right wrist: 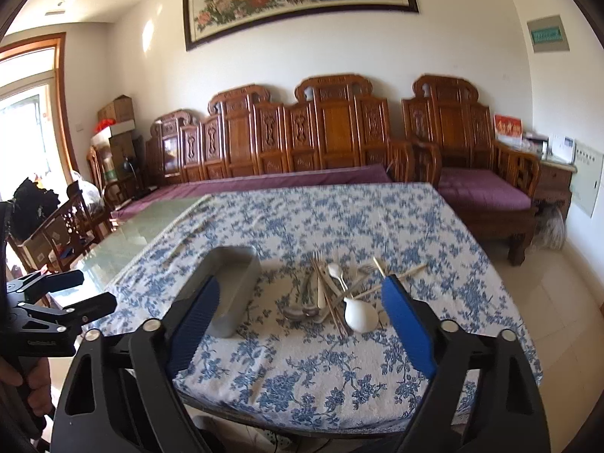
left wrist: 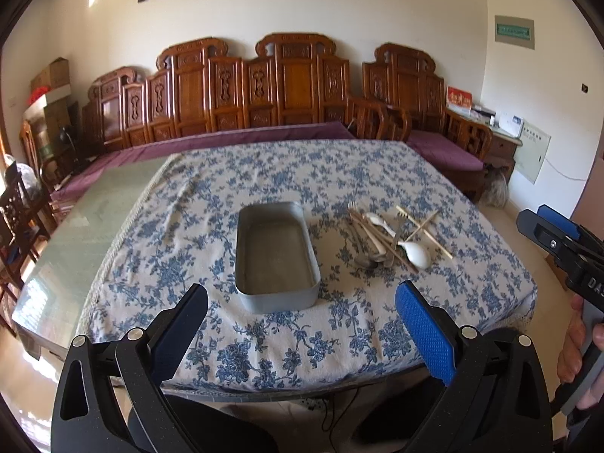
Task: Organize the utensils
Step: 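Move both tools forward over the utensil pile beside the grey tray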
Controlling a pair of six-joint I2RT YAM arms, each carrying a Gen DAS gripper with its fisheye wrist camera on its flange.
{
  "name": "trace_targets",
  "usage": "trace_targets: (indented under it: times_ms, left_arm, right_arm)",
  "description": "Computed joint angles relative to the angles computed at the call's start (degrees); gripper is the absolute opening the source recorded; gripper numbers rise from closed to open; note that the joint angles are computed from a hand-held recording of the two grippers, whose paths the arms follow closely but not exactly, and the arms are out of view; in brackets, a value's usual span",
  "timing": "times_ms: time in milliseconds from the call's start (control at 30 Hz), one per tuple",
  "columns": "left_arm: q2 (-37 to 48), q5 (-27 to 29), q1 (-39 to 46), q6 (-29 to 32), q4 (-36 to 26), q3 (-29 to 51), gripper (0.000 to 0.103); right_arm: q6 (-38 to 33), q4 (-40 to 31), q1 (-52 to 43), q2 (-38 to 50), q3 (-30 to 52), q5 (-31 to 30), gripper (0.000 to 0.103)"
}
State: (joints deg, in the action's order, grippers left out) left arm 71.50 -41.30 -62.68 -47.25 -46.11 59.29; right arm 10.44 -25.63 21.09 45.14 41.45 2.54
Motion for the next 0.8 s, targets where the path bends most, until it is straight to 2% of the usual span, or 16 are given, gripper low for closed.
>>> trace_targets:
  times_ms: [133, 200, 300, 467, 667, 800]
  left_arm:
    - [2.4, 2.7, 4.0, 4.7, 5.0, -1.0, 0.096]
    - [4.0, 5.2, 6.0, 8.0, 8.4, -1.5, 0.096]
    - [7.5, 8.4, 8.7, 12.3, 12.2, -1.1, 0.096]
    - [14.6, 13.6, 12.9, 17.7, 16.2, 1.3, 0.096]
    - [21.4, 18.2, 15.3, 21.0, 19.2, 5.6, 0.095]
    - [25.6, 21.0, 16.8, 21.9, 20.3, 8.9, 0.085]
  right_arm:
    - [-2.8, 5.2, -4.2, 6.0, -1.6, -3.7, 0.076]
    - [-3.9, 8.0, -6.2, 9.2, -2.3, -5.7, 0.066]
    - [-5.6, 12.5, -9.2, 15.1, -2.8, -7.5, 0.058]
    - [-7.4, 17.8, -14.4, 25.8, -1.5, -10.2, 0.049]
    - [-10.8, 18.4, -19.1, 40.0, 7.2, -10.6, 0.041]
    - [-14.9, 15.7, -21.9, 49.3, 15.0, -10.8, 0.034]
